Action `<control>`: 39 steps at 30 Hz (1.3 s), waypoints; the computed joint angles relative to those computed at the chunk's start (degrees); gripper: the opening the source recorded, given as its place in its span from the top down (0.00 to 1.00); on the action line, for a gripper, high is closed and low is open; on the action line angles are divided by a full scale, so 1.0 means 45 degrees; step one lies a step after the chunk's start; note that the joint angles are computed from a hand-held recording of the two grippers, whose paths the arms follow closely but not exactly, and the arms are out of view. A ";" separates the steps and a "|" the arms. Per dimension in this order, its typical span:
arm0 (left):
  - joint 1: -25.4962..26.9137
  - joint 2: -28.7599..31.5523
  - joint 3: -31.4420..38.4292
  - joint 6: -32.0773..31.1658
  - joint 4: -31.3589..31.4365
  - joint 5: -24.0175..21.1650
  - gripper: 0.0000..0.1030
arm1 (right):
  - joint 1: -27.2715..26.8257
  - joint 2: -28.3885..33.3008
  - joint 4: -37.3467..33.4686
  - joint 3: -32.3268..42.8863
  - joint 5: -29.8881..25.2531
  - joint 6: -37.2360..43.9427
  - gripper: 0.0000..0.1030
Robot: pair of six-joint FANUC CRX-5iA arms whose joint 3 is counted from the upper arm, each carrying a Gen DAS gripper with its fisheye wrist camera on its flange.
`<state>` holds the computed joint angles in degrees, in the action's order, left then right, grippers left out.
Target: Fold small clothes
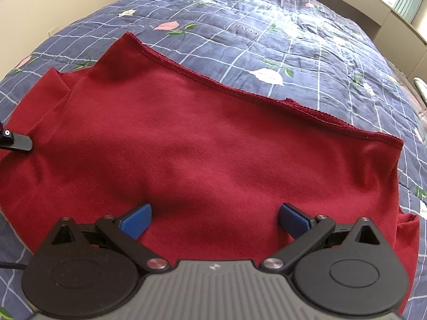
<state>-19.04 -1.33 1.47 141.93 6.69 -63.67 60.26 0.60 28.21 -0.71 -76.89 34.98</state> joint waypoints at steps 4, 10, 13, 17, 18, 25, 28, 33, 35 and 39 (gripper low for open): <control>-0.0292 0.0203 0.0488 0.0155 -0.0454 -0.0290 0.70 | -0.0265 -0.0004 -0.0549 0.0320 -0.0023 0.0613 0.00; -0.0967 0.0195 0.1038 0.0436 -0.1460 -0.0096 0.84 | -0.0426 -0.0620 -0.0627 0.0120 -0.0008 0.0681 0.00; -0.1578 0.0388 0.1874 0.0311 -0.2401 -0.0438 0.84 | -0.0512 -0.1128 -0.0508 -0.0174 -0.0130 0.0453 0.00; -0.2433 0.0847 0.3226 0.0028 -0.3397 -0.0816 0.85 | -0.0661 -0.1939 -0.0228 -0.0670 -0.0478 0.0314 0.00; -0.2598 0.0989 0.3537 -0.0004 -0.3476 -0.0826 0.85 | -0.0699 -0.2156 -0.0140 -0.0796 -0.0600 0.0264 0.00; -0.4082 0.2470 0.6284 -0.1422 -0.3892 -0.0904 0.86 | -0.1074 -0.3623 0.0314 -0.1478 -0.1833 -0.0332 0.00; -0.4693 0.3150 0.7212 -0.2648 -0.3265 -0.0715 0.86 | -0.1162 -0.4393 0.0454 -0.1867 -0.2651 -0.0738 0.00; -0.5665 0.4312 0.8174 -0.5088 -0.1643 -0.0708 0.86 | -0.1136 -0.5589 0.0518 -0.2656 -0.4185 -0.1583 0.00; -0.5948 0.4822 0.8448 -0.5634 -0.0983 -0.0998 0.86 | -0.1111 -0.5998 0.0369 -0.2967 -0.4839 -0.1984 0.00; -0.6321 0.5599 0.8850 -0.6066 -0.0371 -0.1677 0.84 | -0.0960 -0.6662 0.0044 -0.3359 -0.5731 -0.2752 0.00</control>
<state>-47.48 23.86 41.29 114.64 5.02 -71.22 55.94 -29.37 28.41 -15.83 -102.69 22.59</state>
